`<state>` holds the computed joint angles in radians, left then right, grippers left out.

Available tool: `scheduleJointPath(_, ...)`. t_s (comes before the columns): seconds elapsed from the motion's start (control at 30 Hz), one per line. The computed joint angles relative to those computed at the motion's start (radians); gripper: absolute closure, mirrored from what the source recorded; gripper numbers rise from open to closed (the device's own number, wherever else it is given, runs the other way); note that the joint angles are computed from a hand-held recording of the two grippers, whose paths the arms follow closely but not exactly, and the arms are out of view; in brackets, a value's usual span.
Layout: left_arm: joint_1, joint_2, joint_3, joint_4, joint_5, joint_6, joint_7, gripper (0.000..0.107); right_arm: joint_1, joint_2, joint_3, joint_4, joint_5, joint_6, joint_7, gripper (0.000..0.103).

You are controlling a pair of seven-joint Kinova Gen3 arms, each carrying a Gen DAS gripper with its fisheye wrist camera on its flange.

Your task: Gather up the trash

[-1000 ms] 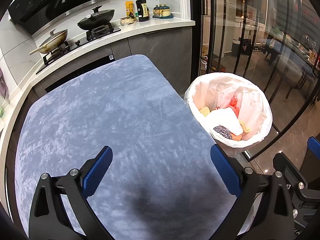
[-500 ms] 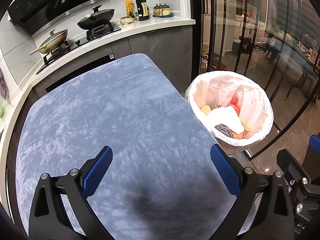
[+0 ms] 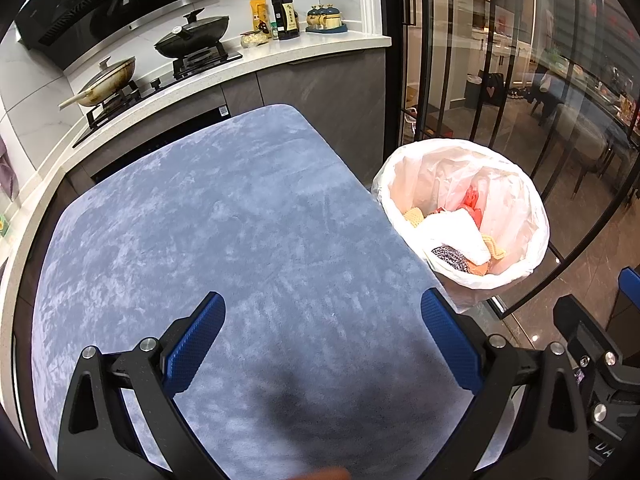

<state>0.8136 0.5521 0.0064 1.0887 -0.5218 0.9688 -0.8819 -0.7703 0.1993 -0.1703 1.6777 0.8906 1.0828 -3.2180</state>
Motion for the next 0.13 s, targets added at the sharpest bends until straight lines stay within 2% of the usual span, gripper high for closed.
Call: scheduleJointPath(0.13, -0.010, -0.002, 0.006, 0.005, 0.009, -0.009, -0.014, 0.014, 0.001, 0.001, 0.001, -0.001, 0.000, 0.000, 0.000, 0.006)
